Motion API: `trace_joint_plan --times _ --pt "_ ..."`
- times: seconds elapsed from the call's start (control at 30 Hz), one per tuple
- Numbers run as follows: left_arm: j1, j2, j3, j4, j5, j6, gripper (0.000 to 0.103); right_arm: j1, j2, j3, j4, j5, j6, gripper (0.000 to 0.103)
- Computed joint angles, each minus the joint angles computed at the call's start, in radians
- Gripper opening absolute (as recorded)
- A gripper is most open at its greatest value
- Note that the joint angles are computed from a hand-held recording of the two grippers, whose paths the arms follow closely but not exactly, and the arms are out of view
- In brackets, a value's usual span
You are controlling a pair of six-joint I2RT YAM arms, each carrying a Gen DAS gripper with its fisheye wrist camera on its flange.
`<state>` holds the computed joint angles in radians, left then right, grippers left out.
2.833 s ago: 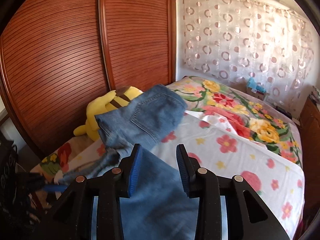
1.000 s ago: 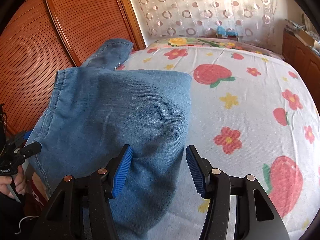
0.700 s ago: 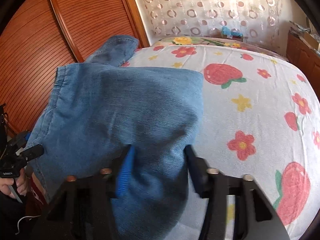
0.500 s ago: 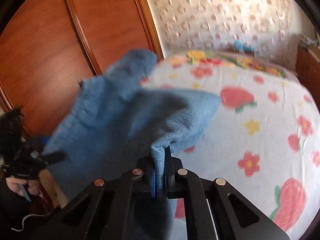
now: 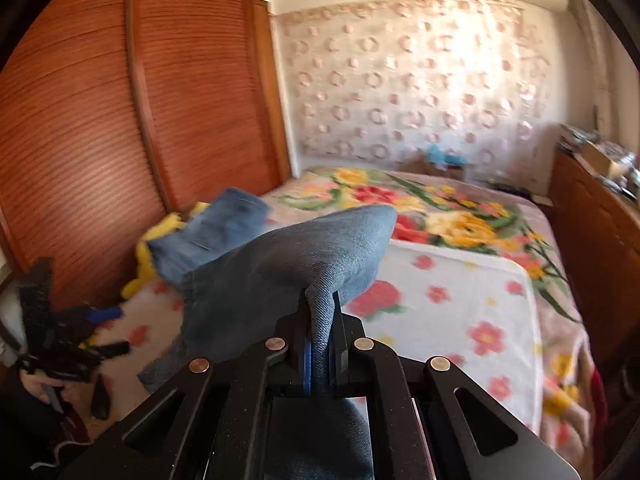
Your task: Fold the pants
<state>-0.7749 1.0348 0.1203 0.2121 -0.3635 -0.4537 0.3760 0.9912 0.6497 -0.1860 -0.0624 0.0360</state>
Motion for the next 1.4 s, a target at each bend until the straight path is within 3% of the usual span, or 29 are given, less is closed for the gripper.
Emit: trace_joint_plan --times 0.2,0.37,0.47,0.77,1.03,1.1,1.17,1.27,1.4 --pt "-0.040 0.195 0.119 0.098 0.024 0.037 0.082 -0.249 0.168 -0.071 0.052 -0.079 -0.078 0.006" --pt "-0.083 0.360 0.250 0.136 0.047 0.081 0.082 -0.267 0.288 -0.112 0.168 -0.073 -0.044 0.024" --pt "-0.125 0.436 0.312 0.142 0.053 0.077 0.082 -0.286 0.283 -0.170 0.210 -0.110 -0.024 0.046" --pt "-0.182 0.629 0.415 0.164 0.083 0.056 0.082 -0.480 0.148 -0.279 0.138 -0.310 -0.090 0.056" --pt "-0.159 0.686 0.398 0.183 0.095 0.023 0.082 -0.498 0.071 -0.362 0.145 -0.370 -0.055 0.055" --pt "-0.153 0.690 0.391 0.190 0.094 0.017 0.082 -0.496 0.060 -0.370 0.150 -0.373 -0.051 0.048" --pt "-0.145 0.698 0.384 0.203 0.106 0.009 0.082 -0.498 0.055 -0.373 0.156 -0.388 -0.047 0.032" --pt "-0.150 0.710 0.379 0.219 0.103 0.003 0.082 -0.474 -0.037 -0.384 0.110 -0.367 -0.039 0.019" --pt "-0.160 0.685 0.359 0.220 0.091 -0.009 0.082 -0.412 -0.166 -0.387 0.070 -0.330 0.000 0.016"
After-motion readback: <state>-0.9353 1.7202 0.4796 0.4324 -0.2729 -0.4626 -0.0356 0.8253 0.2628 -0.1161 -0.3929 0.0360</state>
